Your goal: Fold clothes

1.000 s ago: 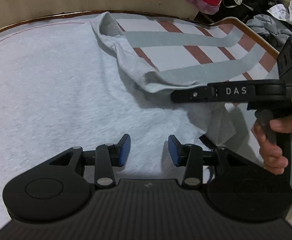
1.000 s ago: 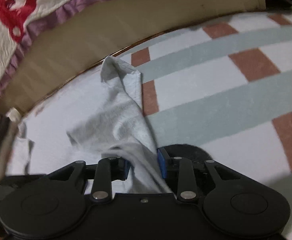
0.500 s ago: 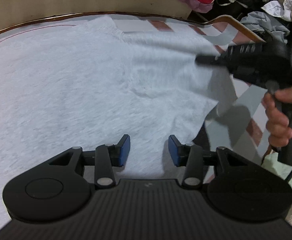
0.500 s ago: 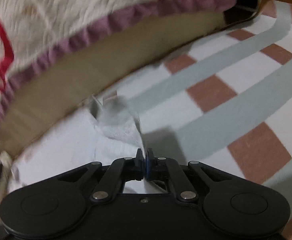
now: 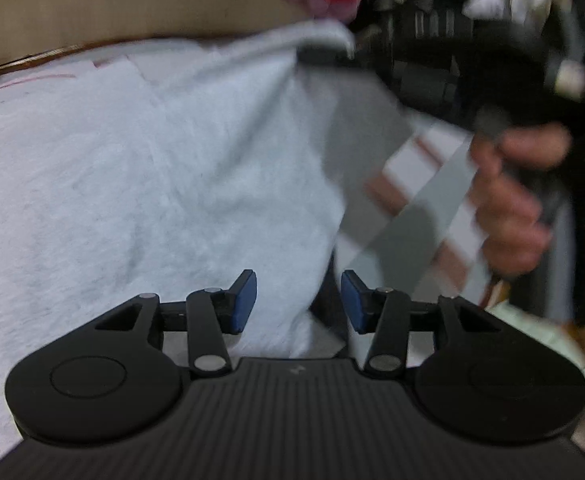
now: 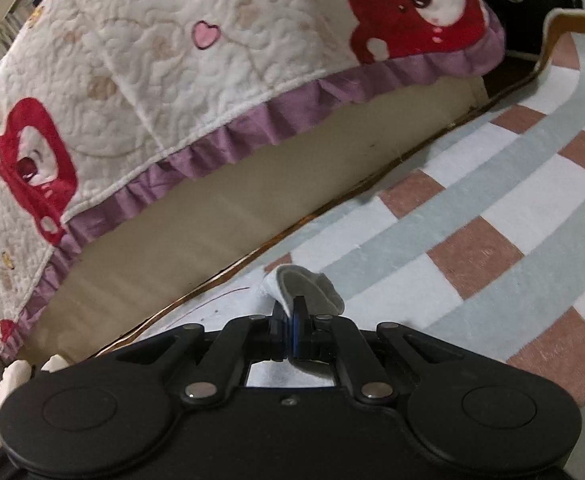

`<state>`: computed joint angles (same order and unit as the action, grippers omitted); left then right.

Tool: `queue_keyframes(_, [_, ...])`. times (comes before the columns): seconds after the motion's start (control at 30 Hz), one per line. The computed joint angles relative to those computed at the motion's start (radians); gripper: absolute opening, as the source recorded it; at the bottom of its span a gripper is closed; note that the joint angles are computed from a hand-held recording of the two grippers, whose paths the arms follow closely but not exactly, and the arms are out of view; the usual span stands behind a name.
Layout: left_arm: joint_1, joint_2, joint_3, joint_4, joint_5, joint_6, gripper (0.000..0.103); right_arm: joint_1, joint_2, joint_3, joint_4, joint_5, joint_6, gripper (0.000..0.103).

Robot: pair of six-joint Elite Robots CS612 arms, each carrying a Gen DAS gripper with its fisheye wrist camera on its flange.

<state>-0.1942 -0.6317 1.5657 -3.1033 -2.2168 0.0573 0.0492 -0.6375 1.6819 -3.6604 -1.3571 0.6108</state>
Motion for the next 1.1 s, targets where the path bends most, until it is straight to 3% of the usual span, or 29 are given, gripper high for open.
queue_keyframes(0.1, [0.016,-0.017,0.016,-0.062,0.085,-0.083,0.045,-0.015,-0.012,0.004,0.069,0.075,0.07,0.004])
queue_keyframes(0.17, [0.024,-0.026,0.012,-0.039,0.162,-0.142,0.044,-0.023,-0.011,-0.002,0.125,0.133,0.145,0.004])
queue_keyframes(0.23, [0.041,-0.019,-0.003,-0.026,0.18,-0.229,0.044,-0.017,-0.005,-0.011,0.144,0.14,0.183,0.005])
queue_keyframes(0.4, [0.071,-0.007,-0.002,-0.083,0.219,-0.427,0.045,0.023,0.032,-0.068,0.068,0.2,0.29,0.006])
queue_keyframes(0.5, [0.083,-0.004,0.007,-0.102,0.259,-0.479,0.045,0.047,0.084,-0.144,0.065,0.303,0.331,0.012])
queue_keyframes(0.53, [0.088,-0.003,0.01,-0.107,0.273,-0.495,0.045,0.055,0.104,-0.173,0.065,0.34,0.344,0.018])
queue_keyframes(0.57, [0.09,-0.003,0.013,-0.109,0.285,-0.498,0.045,0.058,0.109,-0.186,0.102,0.361,0.332,0.032])
queue_keyframes(0.6, [0.089,-0.006,0.017,-0.109,0.292,-0.483,0.045,0.059,0.103,-0.186,0.153,0.373,0.295,0.035])
queue_keyframes(0.73, [0.085,-0.018,0.031,-0.112,0.322,-0.411,0.046,0.035,0.044,-0.116,0.149,0.345,0.228,0.037])
queue_keyframes(0.87, [0.066,-0.027,0.051,-0.146,0.348,-0.245,0.047,0.046,-0.08,0.021,0.248,0.127,-0.084,0.039])
queue_keyframes(1.0, [0.034,-0.039,0.069,-0.187,0.376,0.038,0.049,0.094,-0.141,0.111,0.327,-0.11,-0.408,0.039])
queue_keyframes(1.1, [0.021,-0.044,0.068,-0.192,0.356,0.179,0.054,0.115,-0.143,0.125,0.356,-0.091,-0.561,0.037])
